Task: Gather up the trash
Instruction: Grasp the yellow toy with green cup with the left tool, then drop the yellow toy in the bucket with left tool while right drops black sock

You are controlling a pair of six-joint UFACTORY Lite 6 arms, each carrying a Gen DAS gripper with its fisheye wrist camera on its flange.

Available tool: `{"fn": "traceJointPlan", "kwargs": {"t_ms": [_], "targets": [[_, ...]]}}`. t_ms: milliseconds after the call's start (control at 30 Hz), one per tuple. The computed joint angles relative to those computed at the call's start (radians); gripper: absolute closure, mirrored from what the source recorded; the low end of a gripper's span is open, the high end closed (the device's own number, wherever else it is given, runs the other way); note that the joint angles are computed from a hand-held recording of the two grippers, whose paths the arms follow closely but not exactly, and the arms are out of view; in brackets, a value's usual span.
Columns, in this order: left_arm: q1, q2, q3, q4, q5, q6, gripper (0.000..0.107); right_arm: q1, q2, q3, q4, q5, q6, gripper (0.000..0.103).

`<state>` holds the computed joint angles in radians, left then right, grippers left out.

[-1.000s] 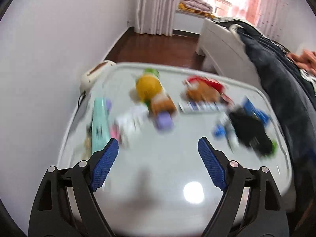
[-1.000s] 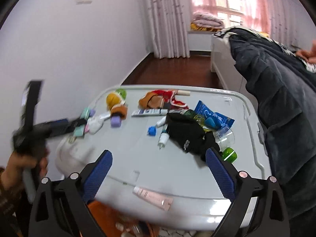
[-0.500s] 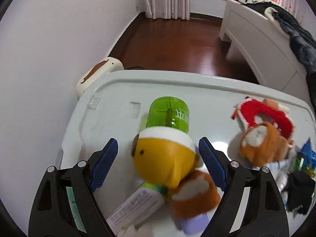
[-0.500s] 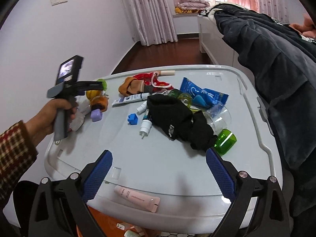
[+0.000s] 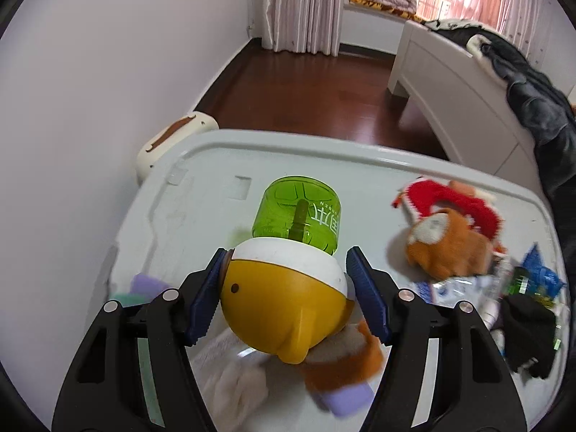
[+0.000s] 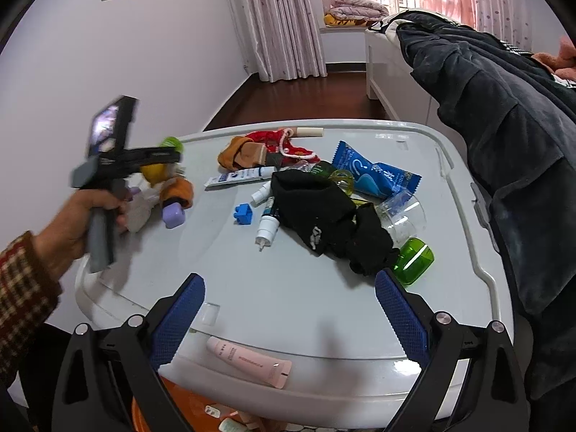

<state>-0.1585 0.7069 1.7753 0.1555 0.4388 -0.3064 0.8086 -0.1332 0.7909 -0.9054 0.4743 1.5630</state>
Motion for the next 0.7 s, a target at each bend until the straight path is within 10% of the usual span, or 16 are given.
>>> {"fn": "traceJointPlan", "kwargs": {"t_ms": [467,700], "targets": [[-0.018,-0.673,-0.725,-0.527,-0.139,0.496,0.042,-0.140,0.349,0.276,0.011,0.024,-0.201,0.012],[-0.066,-0.766,-0.844,-0.557,-0.150,0.560,0.042,-0.201,0.674,0.601,0.067,0.051,-0.422,0.042]]}}
